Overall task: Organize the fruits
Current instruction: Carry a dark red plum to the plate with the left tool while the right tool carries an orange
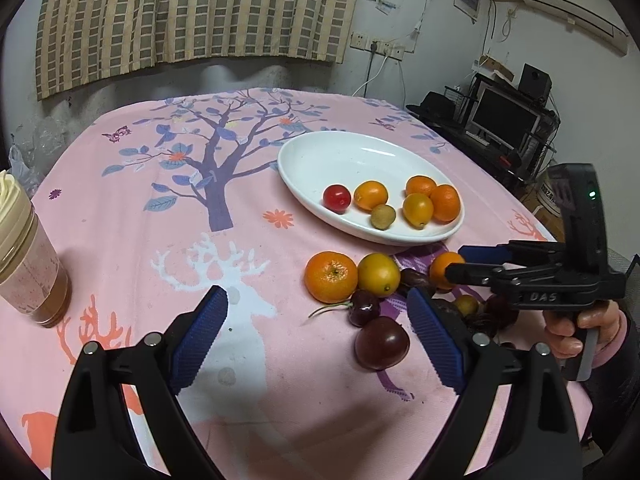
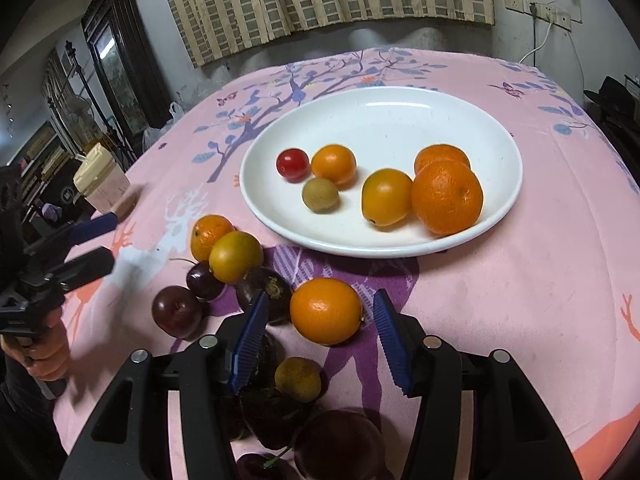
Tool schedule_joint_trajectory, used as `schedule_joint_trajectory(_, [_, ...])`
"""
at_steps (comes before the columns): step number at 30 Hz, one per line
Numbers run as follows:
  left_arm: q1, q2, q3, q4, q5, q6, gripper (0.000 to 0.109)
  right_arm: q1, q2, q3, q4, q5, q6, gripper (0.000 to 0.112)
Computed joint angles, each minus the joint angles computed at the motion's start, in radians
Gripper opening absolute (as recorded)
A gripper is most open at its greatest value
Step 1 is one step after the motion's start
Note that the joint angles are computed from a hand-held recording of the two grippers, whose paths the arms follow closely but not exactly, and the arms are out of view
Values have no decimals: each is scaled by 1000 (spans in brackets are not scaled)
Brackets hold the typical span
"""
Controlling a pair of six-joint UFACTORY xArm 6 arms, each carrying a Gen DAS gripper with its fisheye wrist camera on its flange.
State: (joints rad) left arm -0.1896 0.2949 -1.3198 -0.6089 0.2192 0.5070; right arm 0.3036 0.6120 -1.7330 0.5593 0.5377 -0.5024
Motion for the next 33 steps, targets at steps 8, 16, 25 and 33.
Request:
schedule_joint_trajectory(8, [-7,-11,11,-3,-2,15,89,1,21,-16,-45,7,31,40])
schedule_joint_trajectory(16, [-26,-13,3,-107,104,203,79,-5,-35,32,151,-25,-111,40])
schedule_joint_trajectory(25, [-59,15,8,-22,120,208,57,-5,-51,43,181,-26,-125,40])
schedule_joint_trajectory(33, [-51,49,-19,46,131,120,50,-2,-61,56,194,-35,-139,40])
